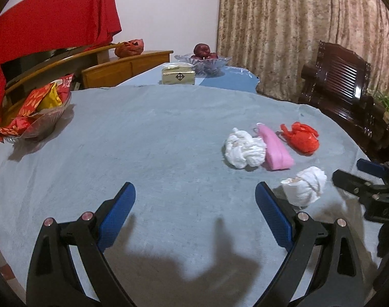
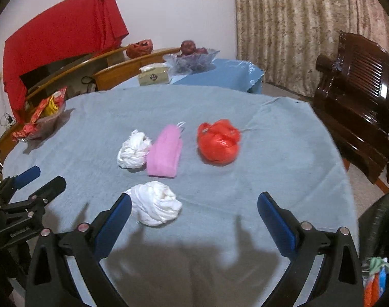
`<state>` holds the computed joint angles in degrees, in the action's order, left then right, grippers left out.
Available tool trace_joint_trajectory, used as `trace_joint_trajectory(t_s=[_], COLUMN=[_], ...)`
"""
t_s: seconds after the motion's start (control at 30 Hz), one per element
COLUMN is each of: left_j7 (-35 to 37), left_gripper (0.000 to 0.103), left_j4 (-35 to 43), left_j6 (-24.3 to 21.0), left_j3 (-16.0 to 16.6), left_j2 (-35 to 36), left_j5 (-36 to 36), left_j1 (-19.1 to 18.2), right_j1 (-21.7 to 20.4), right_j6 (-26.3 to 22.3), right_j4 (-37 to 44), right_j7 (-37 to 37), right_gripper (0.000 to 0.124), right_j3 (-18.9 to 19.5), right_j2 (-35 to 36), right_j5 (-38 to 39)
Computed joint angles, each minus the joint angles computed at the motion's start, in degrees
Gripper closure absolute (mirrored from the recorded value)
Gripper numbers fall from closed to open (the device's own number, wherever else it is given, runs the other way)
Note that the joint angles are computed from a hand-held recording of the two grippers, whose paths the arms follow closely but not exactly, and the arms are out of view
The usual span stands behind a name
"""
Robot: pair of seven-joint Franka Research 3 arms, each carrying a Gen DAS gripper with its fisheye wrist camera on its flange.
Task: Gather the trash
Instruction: 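Return both tools to the table toward the white cloth bundles, then grasp a white cloth ball with right tool while left tool grasps another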
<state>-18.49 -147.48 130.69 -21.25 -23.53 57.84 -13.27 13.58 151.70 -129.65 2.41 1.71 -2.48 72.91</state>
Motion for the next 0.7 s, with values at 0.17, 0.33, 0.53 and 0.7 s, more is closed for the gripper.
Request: trace_joint_trajectory(t_s=[0.17, 0.33, 0.53, 0.7], left_j7=[-0.13, -0.17, -0.02, -0.19], left_gripper=[0.011, 0.011, 0.011, 0.011], left_j4=[-0.76, -1.68, -1.24, 0.30], left_j6=[0.94, 1.85, 3.01, 4.26], left_j3=[0.69, 1.12, 1.20, 1.43], left_j2=[-0.43, -1.06, -0.07, 1.83], left_j5=[0.13, 0.04, 0.52, 2.49], left_j1=[0.53, 1.29, 2.21, 3.00], right_j1=[1.29, 2.02, 1.55, 0.58], right_j6=[1.44, 2.01, -0.84, -4.17], right_j4=[0.71, 1.21, 1.40, 1.97], right_j7=[1.79, 4.12, 6.37, 5.57], right_gripper=[0.027, 0.029, 0.056, 0.073], right_j3=[1.43, 2.29, 2.17, 1.85], right_j2=[1.80, 3.12, 4.00, 3.84], right_j5=[-1.92, -4.71, -9.10, -9.15])
